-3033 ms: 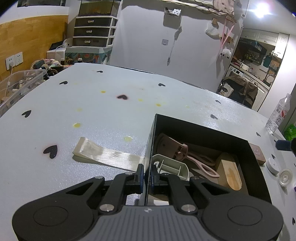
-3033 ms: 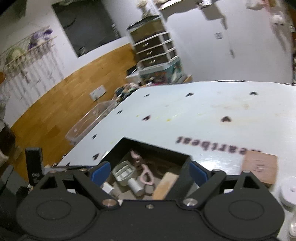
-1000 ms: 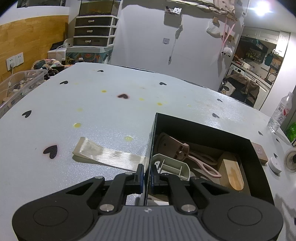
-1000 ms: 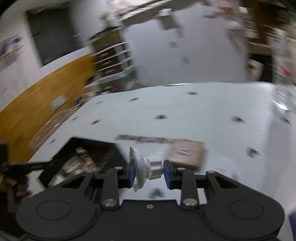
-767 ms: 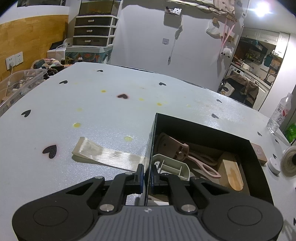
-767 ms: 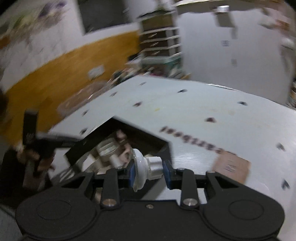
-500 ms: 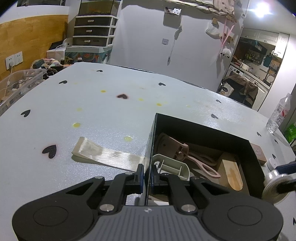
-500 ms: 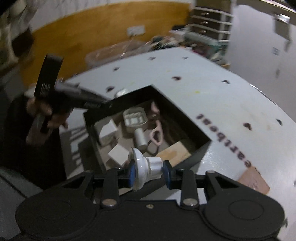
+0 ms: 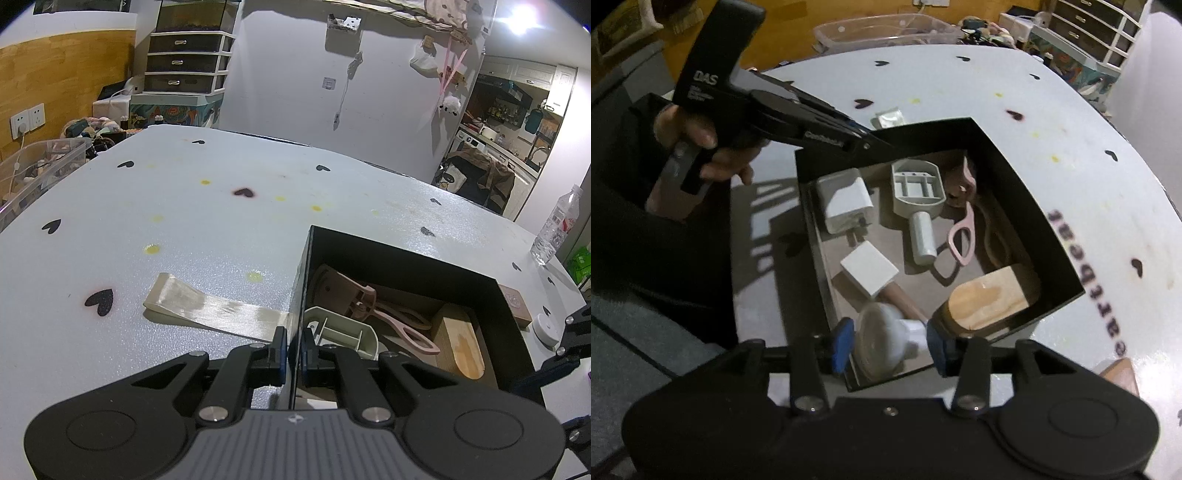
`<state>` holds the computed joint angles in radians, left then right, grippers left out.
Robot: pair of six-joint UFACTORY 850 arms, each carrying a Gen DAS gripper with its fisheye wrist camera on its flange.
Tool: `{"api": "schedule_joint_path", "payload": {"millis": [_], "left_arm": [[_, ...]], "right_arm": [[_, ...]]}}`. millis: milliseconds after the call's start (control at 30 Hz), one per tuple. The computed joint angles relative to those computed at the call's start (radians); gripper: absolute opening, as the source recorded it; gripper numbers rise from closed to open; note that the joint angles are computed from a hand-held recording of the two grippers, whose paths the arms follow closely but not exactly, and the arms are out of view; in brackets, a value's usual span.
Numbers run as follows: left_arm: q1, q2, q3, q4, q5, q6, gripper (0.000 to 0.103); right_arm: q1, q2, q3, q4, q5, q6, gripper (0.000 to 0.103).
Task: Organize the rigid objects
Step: 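Carry the suction holder with the right gripper and release it into the box, then move the right gripper to the white round tape measure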
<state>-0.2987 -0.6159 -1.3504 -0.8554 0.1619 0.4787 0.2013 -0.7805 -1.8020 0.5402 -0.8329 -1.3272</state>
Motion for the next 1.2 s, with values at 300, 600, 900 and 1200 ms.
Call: {"api": "schedule_joint_path", "payload": {"millis": [300, 600, 900, 1200], "left_arm": [[-0.002, -0.001, -0.002, -0.024, 0.001, 0.023, 0.007], [-0.001, -0.001, -0.002, -0.019, 0.0, 0.018, 0.007], [-0.002, 0.0, -0.001, -0.029, 0.002, 0.028, 0.007], [-0.003, 0.0, -0.002, -0.035, 0.002, 0.034, 0.007]], "right_arm": [[-0.005, -0.001, -0.004, 0.018, 0.003, 0.016, 0.055], [-0.028, 0.032, 0.032, 0.176, 0.045, -0.037, 0.081], [-0.071, 0.108, 0.13, 0.485, 0.172, -0.215, 0.103], [-0.136, 0.141, 0.203, 0.904, 0.335, -0.378, 0.103]]}}
